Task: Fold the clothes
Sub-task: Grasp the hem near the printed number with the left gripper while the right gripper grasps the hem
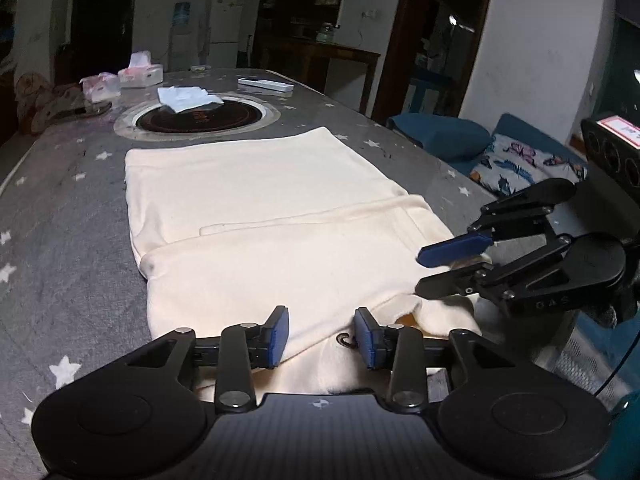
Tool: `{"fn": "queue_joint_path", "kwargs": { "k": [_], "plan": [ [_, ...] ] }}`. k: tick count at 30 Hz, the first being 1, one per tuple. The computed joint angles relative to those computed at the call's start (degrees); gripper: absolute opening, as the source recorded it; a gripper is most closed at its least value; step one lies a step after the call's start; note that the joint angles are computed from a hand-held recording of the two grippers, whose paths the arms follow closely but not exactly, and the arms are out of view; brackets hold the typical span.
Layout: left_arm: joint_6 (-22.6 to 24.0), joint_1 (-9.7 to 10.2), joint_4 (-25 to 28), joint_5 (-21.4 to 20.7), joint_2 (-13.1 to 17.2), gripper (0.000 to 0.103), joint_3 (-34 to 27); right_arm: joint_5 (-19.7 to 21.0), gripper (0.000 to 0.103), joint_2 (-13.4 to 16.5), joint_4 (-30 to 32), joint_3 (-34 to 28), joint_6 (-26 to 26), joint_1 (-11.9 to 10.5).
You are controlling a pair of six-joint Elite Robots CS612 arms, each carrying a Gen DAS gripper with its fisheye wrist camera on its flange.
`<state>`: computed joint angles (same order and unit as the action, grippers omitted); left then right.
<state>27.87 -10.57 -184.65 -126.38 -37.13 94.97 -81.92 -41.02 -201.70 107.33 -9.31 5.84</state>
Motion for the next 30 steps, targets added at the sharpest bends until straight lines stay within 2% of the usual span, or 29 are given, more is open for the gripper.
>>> {"fn": "queue_joint_path", "kwargs": {
  "k": [5, 7, 11, 13, 15, 19, 22, 24, 25, 26, 28, 30],
  "plan": [
    [1.9, 0.68, -0.6, -0.2, -1.0, 0.046, 1.3, 0.8, 0.029, -1.1, -0.9, 1.3, -0.7, -0.2],
    [3.7, 1.18, -1.1, -0.4, -1.6, 0.047, 2.0, 1.0, 0.039, -1.6, -1.2, 2.1, -1.6, -0.3],
    [10.4, 1.72, -2.9, -0.2, -2.7, 0.049, 4.4, 0.5, 0.042, -2.8, -0.8, 3.8, -4.1, -0.3],
    [14.4, 1.73, -3.7, 0.0, -2.9, 0.051, 5.5, 0.2, 0.049, -3.3, -0.3, 4.4, -5.6, -0.2],
    [17.1, 1.64, -4.3, 0.4, -3.0, 0.051, 6.2, -0.1, 0.051, -3.6, 0.1, 4.9, -7.2, 0.0],
    [18.9, 1.0, -8.4, 1.7, -2.1, 0.051, 6.6, -1.5, 0.058, -3.7, 0.5, 5.3, -10.2, 0.6],
    [19.0, 0.64, -11.3, 1.4, -1.1, 0.051, 6.4, -2.8, 0.059, -3.4, 0.1, 5.2, -12.2, 1.1],
    [18.9, 0.46, -12.5, 1.0, -0.6, 0.04, 6.1, -3.3, 0.062, -3.2, -0.3, 5.1, -13.3, 1.4],
    [18.8, 0.38, -13.1, 0.8, -0.3, 0.027, 5.9, -3.3, 0.064, -3.1, -0.5, 5.1, -13.9, 1.4],
    [18.6, 0.34, -13.4, 0.6, -0.1, 0.019, 5.7, -3.6, 0.066, -2.8, -0.7, 5.0, -14.5, 1.5],
    [17.1, 0.35, -13.6, 0.1, 0.0, 0.01, 5.2, -4.0, 0.066, -2.4, -1.3, 4.8, -15.7, 1.5],
    [14.0, 0.44, -13.1, -0.3, 0.1, 0.009, 4.3, -3.9, 0.067, -2.0, -2.0, 4.5, -16.6, 1.5]
  ]
}}
